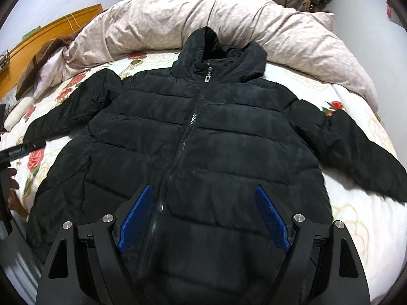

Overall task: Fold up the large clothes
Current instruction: 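Grasp the jacket sleeve nearest the left tool with the left tool, then fold the held sleeve across the jacket body and open the left tool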

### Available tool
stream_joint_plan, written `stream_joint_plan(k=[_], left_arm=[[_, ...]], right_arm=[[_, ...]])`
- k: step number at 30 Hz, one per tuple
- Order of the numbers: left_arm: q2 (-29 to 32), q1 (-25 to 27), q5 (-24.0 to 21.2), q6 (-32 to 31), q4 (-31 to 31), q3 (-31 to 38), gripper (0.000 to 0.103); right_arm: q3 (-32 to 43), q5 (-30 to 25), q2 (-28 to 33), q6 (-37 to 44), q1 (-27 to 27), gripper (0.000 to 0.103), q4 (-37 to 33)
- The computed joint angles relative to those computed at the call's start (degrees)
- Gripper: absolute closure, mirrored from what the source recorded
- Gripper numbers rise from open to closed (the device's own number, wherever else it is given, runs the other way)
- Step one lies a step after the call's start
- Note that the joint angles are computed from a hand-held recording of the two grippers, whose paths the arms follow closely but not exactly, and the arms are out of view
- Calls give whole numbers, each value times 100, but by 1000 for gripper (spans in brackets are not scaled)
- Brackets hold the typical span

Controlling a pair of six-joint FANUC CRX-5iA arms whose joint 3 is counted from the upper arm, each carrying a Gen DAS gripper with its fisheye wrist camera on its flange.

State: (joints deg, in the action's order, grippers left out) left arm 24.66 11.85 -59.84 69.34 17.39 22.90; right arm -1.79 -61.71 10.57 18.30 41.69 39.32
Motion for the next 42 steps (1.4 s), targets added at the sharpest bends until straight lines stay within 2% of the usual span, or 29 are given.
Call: stream_joint_plan(k=[3,14,22,25,27,30,33,38,42], left_arm=[[405,55,-72,494,-297,512,14],[1605,348,-523,1846,-502,2012,13],[1969,364,-211,2028,-460,2398,14],[2017,345,-105,1942,-454,2456,28],[2030,340,-65,1871,-398,2488,53],[2014,303,-67,1858,-459,2593,77],[2035,336,-218,1819,-257,2757,85],[1819,346,-314,1526,285,2766,89],[1504,264,-357,995,861,2701,90]], right_arm=[[235,85,252,246,-166,21,-105],[982,118,935,933,-585,21,-471],[1298,82,1218,1106,-770,21,-556],[1331,76,1260,1089,-817,21,-562],[1327,82,1262,1075,-833,21,-579],[1290,74,1225,1068,-828,21,-598],[1188,68,1123,979,-793,21,-556],[949,74,852,731,-740,21,-437],[709,69,563,466,-689,21,-326]])
